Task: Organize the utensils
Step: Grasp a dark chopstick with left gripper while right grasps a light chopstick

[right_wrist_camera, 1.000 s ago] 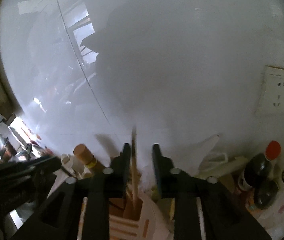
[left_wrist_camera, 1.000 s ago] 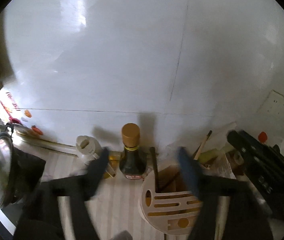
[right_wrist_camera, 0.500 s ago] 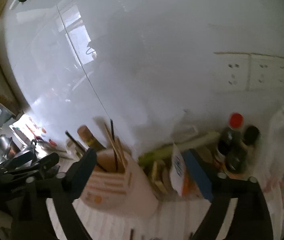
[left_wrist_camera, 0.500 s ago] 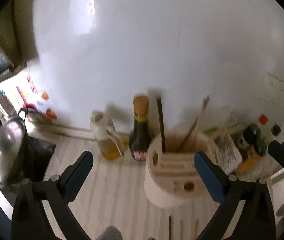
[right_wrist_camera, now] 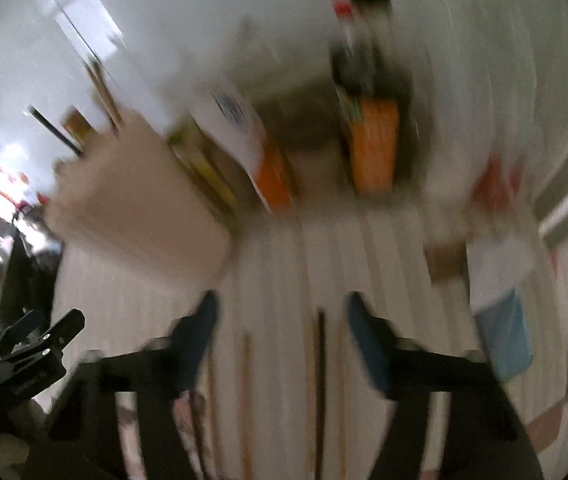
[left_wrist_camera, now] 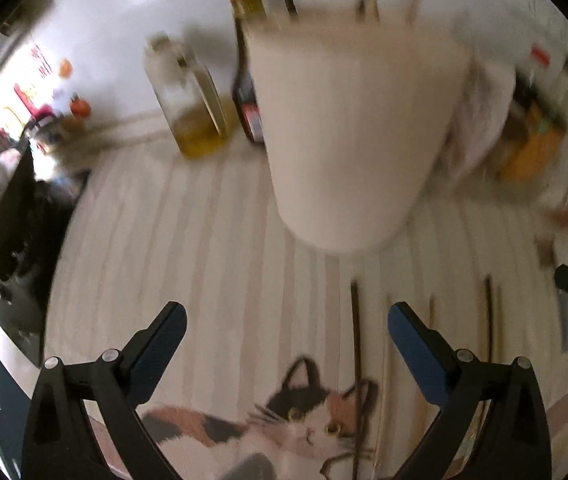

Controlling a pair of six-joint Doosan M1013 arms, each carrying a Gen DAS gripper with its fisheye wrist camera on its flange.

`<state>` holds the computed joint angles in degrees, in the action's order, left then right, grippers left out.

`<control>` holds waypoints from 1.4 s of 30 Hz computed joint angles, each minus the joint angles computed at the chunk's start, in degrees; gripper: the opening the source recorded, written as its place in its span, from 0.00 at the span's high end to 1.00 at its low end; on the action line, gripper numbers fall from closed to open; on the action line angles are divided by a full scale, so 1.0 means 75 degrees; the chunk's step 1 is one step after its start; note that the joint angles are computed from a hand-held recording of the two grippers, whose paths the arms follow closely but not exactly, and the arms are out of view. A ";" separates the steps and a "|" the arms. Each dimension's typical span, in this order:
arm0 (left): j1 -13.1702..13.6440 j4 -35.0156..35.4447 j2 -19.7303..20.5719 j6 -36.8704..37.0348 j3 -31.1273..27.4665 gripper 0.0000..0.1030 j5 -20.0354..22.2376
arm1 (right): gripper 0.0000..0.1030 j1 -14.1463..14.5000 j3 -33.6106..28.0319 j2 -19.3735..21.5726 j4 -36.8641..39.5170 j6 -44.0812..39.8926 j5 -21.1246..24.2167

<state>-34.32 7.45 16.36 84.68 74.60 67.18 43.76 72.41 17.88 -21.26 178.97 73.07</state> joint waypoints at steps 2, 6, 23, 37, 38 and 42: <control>-0.0055 -0.0044 0.0084 0.0024 0.0118 0.10 0.0283 | 0.60 -0.0033 0.0338 -0.0090 0.0354 0.0052 -0.0078; -0.0086 -0.0343 0.0269 0.0146 0.0288 0.28 0.0763 | 0.60 -0.0096 0.0887 -0.0210 0.0998 0.0123 -0.0269; -0.0350 -0.0595 0.0268 0.0830 0.0656 0.95 0.0736 | 0.93 -0.0176 0.1145 0.0115 0.2167 -0.1012 0.0268; -0.0326 -0.0586 0.0057 0.0912 0.0929 0.96 0.0915 | 0.93 -0.0177 0.1591 -0.0249 0.2955 -0.1390 0.0289; -0.0286 -0.0606 0.0094 0.0926 0.0907 0.96 0.0892 | 0.93 -0.0243 0.1511 -0.0205 0.2984 -0.1499 0.0368; -0.0212 -0.0641 0.0182 0.0995 0.0791 0.96 0.0904 | 0.93 -0.0384 0.1248 -0.0060 0.3005 -0.1769 0.0656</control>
<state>-35.91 2.64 17.73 92.14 80.53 73.97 40.88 81.77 17.44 1.28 165.70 77.99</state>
